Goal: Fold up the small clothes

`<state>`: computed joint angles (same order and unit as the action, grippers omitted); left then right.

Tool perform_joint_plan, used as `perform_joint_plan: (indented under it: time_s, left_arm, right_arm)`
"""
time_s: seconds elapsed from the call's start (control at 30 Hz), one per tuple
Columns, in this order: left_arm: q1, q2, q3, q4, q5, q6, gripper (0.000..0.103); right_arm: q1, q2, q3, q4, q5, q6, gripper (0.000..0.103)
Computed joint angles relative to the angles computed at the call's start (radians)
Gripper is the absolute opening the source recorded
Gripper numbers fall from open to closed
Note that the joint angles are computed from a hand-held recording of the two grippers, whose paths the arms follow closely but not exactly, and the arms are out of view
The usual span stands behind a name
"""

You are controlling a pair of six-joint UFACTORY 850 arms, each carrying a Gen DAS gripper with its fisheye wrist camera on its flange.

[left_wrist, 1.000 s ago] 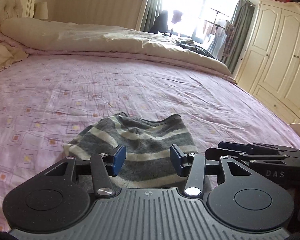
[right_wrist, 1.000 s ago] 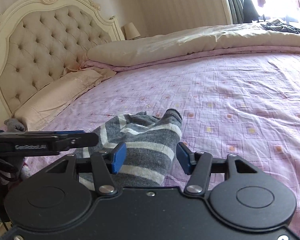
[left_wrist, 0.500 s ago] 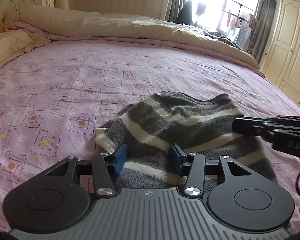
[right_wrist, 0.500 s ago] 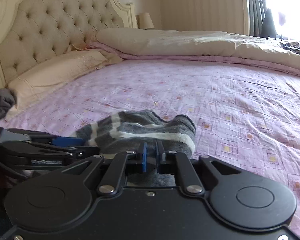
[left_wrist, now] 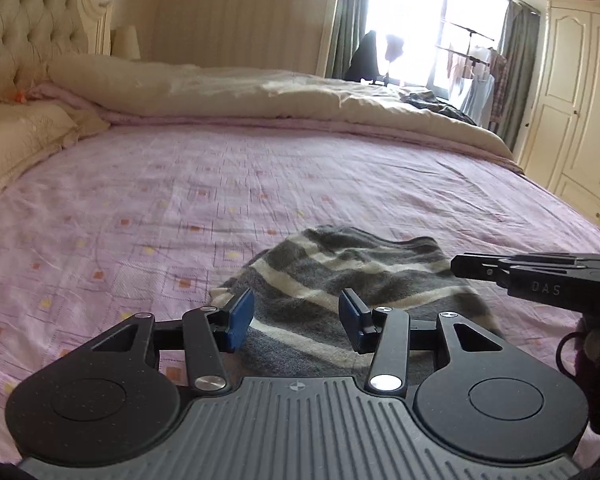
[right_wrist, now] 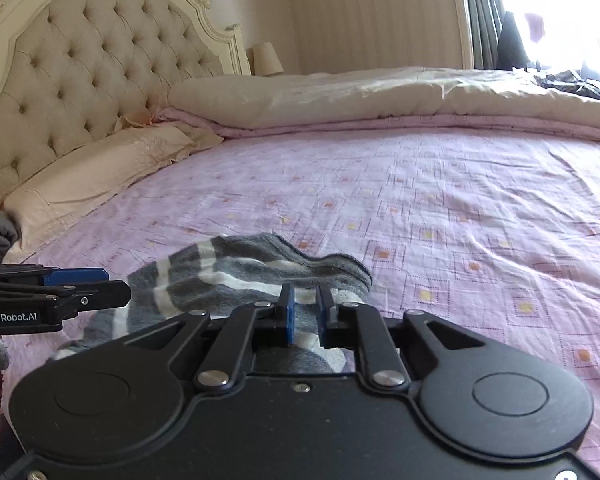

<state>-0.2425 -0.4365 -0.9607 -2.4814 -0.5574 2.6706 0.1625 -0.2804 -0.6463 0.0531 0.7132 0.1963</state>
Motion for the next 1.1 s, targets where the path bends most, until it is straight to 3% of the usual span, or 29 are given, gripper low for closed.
perform_joint_plan:
  time_s: [0.13,0.23,0.3,0.37,0.5,0.53,0.57,0.6,0.63,0.67,0.7,0.73,0.77,0.93,1.03,1.1]
  left_arm:
    - [-0.008,0.064,0.091,-0.04,-0.041,0.105,0.046]
    - [-0.03,0.055,0.107,-0.129,0.021,0.231,0.046]
    - [-0.018,0.006,0.079,-0.096,0.069,0.159,0.053]
    - [0.01,-0.02,0.069,-0.045,0.037,0.022,0.069]
    - [-0.004,-0.002,0.064,-0.087,0.078,0.056,0.069]
    - [-0.008,0.009,0.07,-0.101,0.081,0.069,0.069]
    - [-0.009,0.019,0.075,-0.099,0.087,0.061,0.07]
    - [-0.008,0.03,0.079,-0.082,0.096,0.038,0.076]
    - [-0.008,0.044,0.087,-0.064,0.104,0.013,0.08]
    - [-0.006,0.056,0.097,-0.062,0.102,0.002,0.09]
    - [-0.006,0.07,0.11,-0.075,0.096,0.005,0.1]
    - [-0.007,0.089,0.13,-0.104,0.089,0.022,0.103]
    - [-0.012,0.107,0.146,-0.147,0.087,0.052,0.103]
    - [-0.048,0.181,0.201,-0.364,0.095,0.218,0.103]
    - [-0.078,0.206,0.201,-0.465,0.164,0.32,0.103]
    - [-0.081,0.217,0.201,-0.39,0.197,0.251,0.103]
  right_arm:
    - [0.058,0.063,0.067,0.057,0.039,-0.042,0.022]
    - [0.103,0.051,0.073,0.135,0.006,-0.123,0.022]
    - [0.12,0.013,0.063,0.189,-0.011,-0.166,0.022]
    - [0.129,-0.012,0.077,0.201,0.065,-0.161,0.022]
    - [0.151,0.006,0.058,0.28,0.014,-0.245,0.023]
    - [0.148,0.016,0.063,0.275,0.011,-0.232,0.027]
    - [0.144,0.028,0.073,0.26,0.013,-0.208,0.046]
    - [0.143,0.042,0.083,0.26,0.015,-0.19,0.057]
    - [0.146,0.062,0.101,0.27,0.021,-0.174,0.078]
    - [0.146,0.08,0.115,0.271,0.024,-0.158,0.086]
    - [0.15,0.101,0.135,0.273,0.037,-0.138,0.087]
    - [0.153,0.121,0.151,0.276,0.043,-0.121,0.09]
    - [0.157,0.14,0.163,0.287,0.038,-0.114,0.103]
    - [0.178,0.214,0.204,0.347,-0.009,-0.081,0.103]
    - [0.201,0.241,0.215,0.453,-0.044,-0.126,0.103]
    - [0.206,0.258,0.22,0.497,-0.078,-0.144,0.103]
